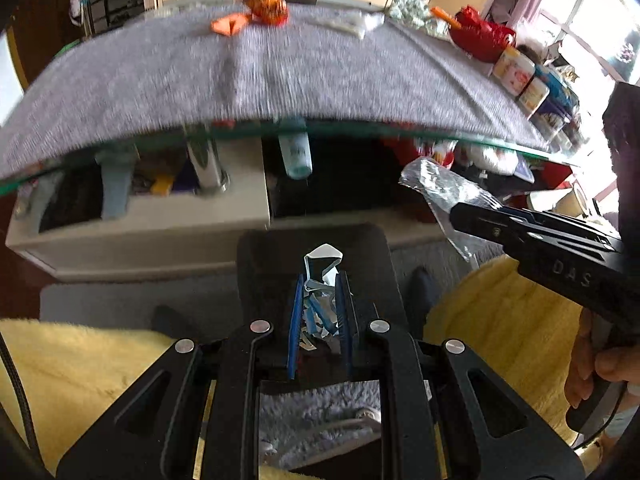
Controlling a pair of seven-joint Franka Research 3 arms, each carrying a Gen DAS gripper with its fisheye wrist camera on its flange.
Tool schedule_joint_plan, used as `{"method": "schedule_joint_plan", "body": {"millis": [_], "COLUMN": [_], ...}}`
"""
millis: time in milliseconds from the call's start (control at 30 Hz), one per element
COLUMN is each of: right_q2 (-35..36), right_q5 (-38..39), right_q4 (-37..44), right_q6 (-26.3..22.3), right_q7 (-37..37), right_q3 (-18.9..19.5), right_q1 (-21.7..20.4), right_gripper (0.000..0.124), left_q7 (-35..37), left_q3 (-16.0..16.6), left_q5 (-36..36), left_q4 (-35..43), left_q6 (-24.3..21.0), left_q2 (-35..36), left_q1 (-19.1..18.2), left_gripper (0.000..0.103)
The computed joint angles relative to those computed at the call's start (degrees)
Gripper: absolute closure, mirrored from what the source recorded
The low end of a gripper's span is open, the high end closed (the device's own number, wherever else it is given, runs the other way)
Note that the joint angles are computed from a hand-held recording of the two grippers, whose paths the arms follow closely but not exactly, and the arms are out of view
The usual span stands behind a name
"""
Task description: Collect trash
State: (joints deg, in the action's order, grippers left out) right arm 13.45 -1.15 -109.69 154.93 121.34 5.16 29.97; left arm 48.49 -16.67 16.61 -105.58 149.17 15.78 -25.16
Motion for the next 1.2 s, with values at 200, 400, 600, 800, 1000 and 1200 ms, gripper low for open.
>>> {"method": "schedule_joint_plan", "body": {"millis": [200, 400, 600, 800, 1000, 1200], "right_q2": [3.0, 5.3, 7.0, 7.8, 6.2, 3.8], "right_q5": [5.6, 7.8, 8.1, 9.3, 3.1, 0.7], "right_q4": [0.8, 3.1, 5.6, 6.9, 6.4, 5.1], "right_q6": [-2.0, -3.8, -5.3, -5.9, -5.8, -4.7], "right_q7": [-3.5, -6.0, -6.7, -7.7, -2.3, -1.1], "right_q3": [1.6, 1.6, 1.1, 1.0, -2.3, -1.9], "right_q1": [-1.1, -0.6, -0.2, -0.4, 1.5, -0.4], "right_gripper": [0.100, 0.098, 0.094, 0.075, 0.042, 0.028], "left_q7": [2.6, 5.3, 6.2, 6.5, 3.4, 1.6], "left_q3": [-1.2, -1.7, -1.6, -1.4, 0.6, 1.0], "left_q5": [-4.0, -6.4, -8.1, -8.6, -4.5, -2.5], "left_q4": [-0.5, 0.9, 1.9, 2.6, 2.5, 3.1], "left_q6": [0.8, -0.5, -1.6, -2.3, -2.5, -2.8], "left_q2": [2.9, 5.6, 6.5, 6.7, 5.4, 3.3], "left_q1": [1.1, 1.2, 1.5, 1.6, 0.2, 1.0], "left_gripper": [0.088, 0.088, 0.085, 0.070, 0.031, 0.008]}}
